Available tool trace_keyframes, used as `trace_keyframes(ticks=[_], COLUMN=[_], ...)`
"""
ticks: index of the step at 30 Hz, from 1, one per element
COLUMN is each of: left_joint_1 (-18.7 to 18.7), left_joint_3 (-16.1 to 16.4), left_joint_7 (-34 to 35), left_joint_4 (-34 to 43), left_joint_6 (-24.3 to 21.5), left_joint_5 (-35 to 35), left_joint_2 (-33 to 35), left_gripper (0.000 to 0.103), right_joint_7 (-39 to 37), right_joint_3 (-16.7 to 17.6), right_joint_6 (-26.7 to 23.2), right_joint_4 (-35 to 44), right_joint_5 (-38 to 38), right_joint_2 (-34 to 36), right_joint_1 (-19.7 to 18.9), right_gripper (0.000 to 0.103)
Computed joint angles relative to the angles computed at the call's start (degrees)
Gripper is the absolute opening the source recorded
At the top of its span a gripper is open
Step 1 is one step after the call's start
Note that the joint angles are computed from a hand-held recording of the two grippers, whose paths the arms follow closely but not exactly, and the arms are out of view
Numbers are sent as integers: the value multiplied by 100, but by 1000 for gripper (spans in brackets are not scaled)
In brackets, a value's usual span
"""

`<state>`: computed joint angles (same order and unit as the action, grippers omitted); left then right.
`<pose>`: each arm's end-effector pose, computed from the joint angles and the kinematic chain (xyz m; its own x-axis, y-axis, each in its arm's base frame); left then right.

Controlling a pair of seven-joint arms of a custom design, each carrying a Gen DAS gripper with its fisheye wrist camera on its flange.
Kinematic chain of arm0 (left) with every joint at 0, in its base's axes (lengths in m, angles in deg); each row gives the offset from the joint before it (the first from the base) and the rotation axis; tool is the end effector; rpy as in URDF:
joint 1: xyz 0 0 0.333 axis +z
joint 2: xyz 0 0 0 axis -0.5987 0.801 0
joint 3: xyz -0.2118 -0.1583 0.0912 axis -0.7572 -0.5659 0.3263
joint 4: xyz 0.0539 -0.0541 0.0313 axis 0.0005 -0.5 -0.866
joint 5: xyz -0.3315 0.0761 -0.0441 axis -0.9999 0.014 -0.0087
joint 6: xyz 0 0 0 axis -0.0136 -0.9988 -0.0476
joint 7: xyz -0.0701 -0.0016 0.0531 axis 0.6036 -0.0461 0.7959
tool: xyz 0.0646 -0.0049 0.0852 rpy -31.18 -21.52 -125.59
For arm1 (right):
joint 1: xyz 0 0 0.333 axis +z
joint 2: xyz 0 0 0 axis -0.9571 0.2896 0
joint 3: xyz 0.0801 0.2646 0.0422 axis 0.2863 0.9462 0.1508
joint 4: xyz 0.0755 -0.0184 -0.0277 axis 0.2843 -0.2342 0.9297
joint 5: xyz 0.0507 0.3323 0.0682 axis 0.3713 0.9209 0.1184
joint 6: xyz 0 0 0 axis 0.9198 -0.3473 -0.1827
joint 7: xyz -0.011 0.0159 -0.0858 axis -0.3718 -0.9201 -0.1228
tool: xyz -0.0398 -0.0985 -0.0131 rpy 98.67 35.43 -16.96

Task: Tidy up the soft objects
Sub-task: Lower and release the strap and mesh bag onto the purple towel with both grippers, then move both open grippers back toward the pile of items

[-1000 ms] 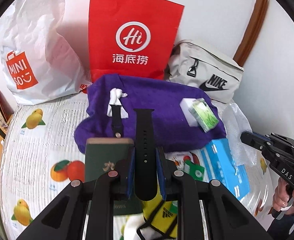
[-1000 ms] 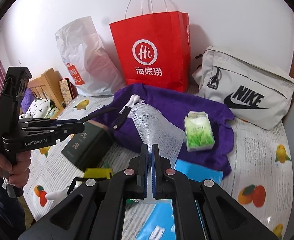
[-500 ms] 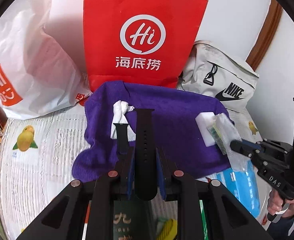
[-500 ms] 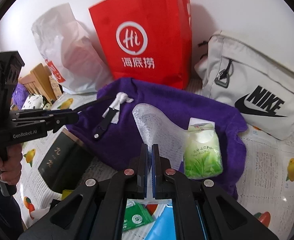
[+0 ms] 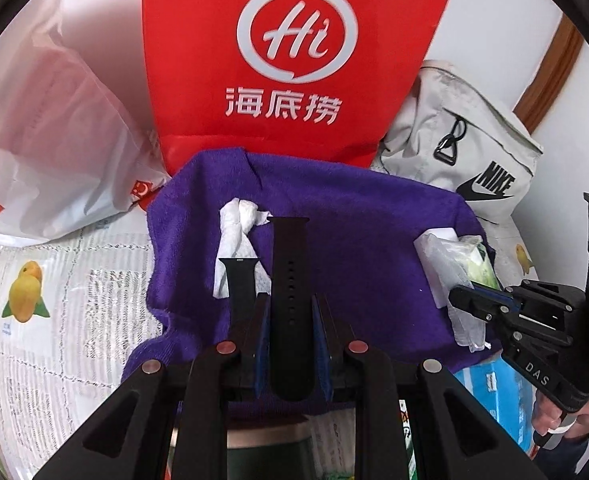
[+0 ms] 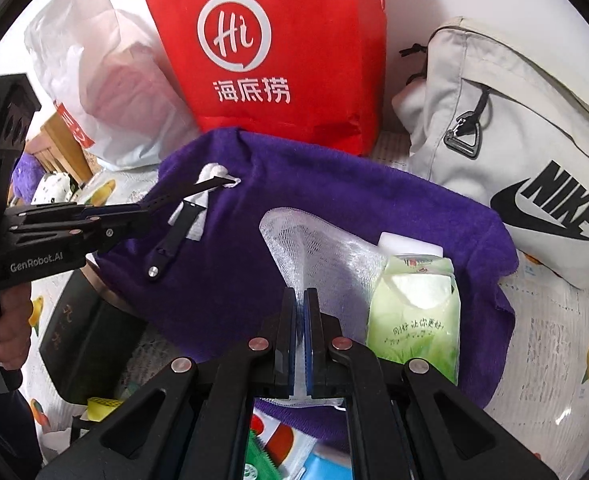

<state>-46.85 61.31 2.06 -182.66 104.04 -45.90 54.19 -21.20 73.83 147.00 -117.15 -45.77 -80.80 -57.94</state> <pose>0.4333 -0.1265 0.4609 0.2093 -0.9606 0.1830 -0.8124 -0.2749 -0.5142 0.5057 0.1637 0.4353 0.6652 -0.7371 -0.1187 -0.6663 -0.5144 -0.5398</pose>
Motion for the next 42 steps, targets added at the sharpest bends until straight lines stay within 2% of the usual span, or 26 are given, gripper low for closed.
trace_keyframes(ticks=[3, 7, 11, 13, 17, 19, 21, 27, 29, 32, 42], left_joint_1=[-10, 37, 101, 127, 166, 187, 210, 224, 207, 192, -29], left_joint_3=[21, -12, -75, -102, -133, -152, -183, -212, -184, -178, -222], left_joint_7=[84, 168, 173, 177, 212, 209, 163, 106, 139, 40, -467], left_joint_4=[149, 324, 479, 523, 591, 627, 690, 606, 505, 363, -207], left_joint_6=[-61, -141, -241, -273, -308, -306, -307, -225, -245, -238, -608], left_joint_5=[-77, -118, -151, -168, -218, -220, -180, -136, -188, -123, 101], left_joint_2=[196, 406, 608, 674, 779, 831, 902, 810, 663, 443, -569], left_gripper=[20, 20, 20, 20, 20, 20, 20, 21, 30, 37, 38], right_joint_7=[79, -3, -15, 46, -31, -135, -216, -205, -156, -249, -559], right_joint_3=[-16, -2, 0, -11, -24, -28, -21, -36, -42, -60, -183], right_joint_6=[-142, -150, -159, -168, -319, -428, -403, -310, -219, -175, -288], right_joint_4=[152, 170, 226, 265, 357, 386, 370, 200, 82, -143, -1267], right_joint_5=[-74, -119, -85, -142, -1, 172, 309, 321, 274, 352, 666], right_joint_2=[116, 168, 218, 254, 304, 293, 267, 55, -75, -349, -1640], right_joint_1=[-17, -15, -16, -23, -70, -103, -109, -106, -102, -98, -61], right_gripper=[6, 28, 33, 40, 44, 54, 58, 58, 58, 59, 58])
